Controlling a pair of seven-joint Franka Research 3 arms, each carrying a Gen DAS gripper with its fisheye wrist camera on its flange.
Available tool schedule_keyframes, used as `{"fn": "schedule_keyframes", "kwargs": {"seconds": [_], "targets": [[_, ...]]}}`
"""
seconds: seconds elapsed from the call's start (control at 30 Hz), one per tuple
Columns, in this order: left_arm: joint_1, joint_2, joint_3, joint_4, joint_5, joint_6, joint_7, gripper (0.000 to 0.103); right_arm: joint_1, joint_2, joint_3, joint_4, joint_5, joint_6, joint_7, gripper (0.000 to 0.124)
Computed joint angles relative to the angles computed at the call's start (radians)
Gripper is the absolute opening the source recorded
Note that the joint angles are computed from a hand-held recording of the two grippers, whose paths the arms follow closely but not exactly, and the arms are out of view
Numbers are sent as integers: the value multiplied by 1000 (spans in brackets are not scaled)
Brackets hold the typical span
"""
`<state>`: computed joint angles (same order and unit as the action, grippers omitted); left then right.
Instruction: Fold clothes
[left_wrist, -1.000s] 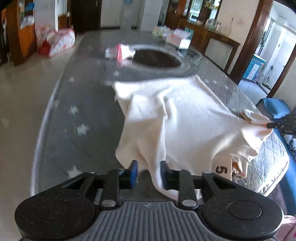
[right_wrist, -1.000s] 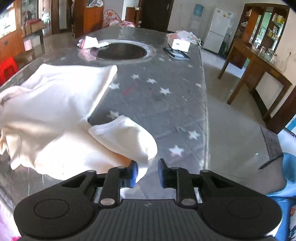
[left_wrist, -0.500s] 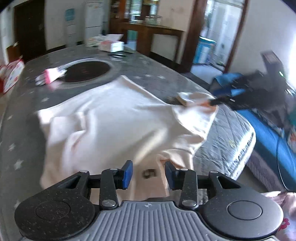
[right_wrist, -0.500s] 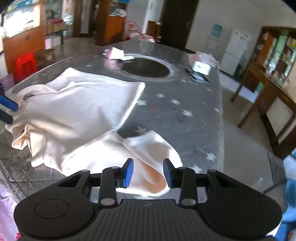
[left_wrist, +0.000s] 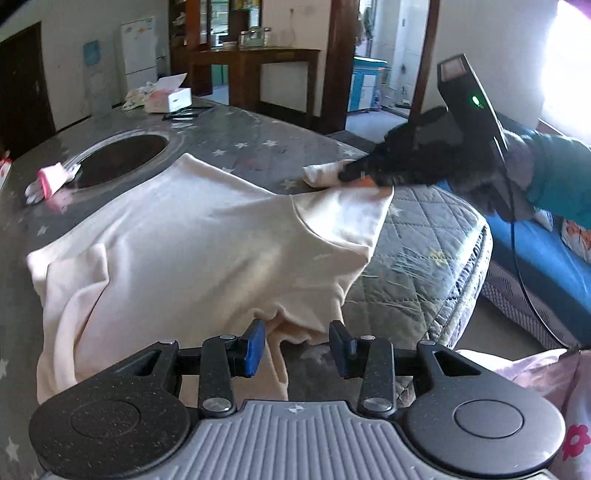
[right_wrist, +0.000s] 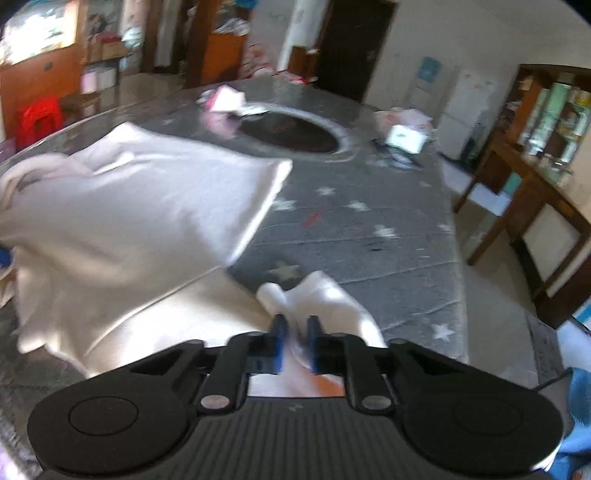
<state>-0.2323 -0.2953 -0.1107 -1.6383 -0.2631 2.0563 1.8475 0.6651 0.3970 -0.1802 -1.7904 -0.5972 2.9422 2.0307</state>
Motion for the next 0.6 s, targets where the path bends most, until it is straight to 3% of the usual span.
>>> {"fn": "schedule_keyframes", "kwargs": {"seconds": [0.13, 0.27, 0.43, 0.5, 0.6], "targets": [[-2, 2, 5, -4, -14, -7, 10, 41, 116, -25, -175, -23, -197, 6, 293, 3], [-4, -2, 9, -13, -31, -10, 23, 41, 172, -75, -261, -65, -372, -89, 566, 3], [-6, 0, 10, -12, -47, -21, 37, 41, 144, -118, -237, -108, -422, -208, 683, 13], [-8, 2, 11, -10, -58, -20, 45, 41, 128, -127, -228, -119, -466, -202, 732, 17], [-10, 10, 9, -1, -69, -12, 52, 41, 67, -119, -171, -114, -432, -132, 672, 20]]}}
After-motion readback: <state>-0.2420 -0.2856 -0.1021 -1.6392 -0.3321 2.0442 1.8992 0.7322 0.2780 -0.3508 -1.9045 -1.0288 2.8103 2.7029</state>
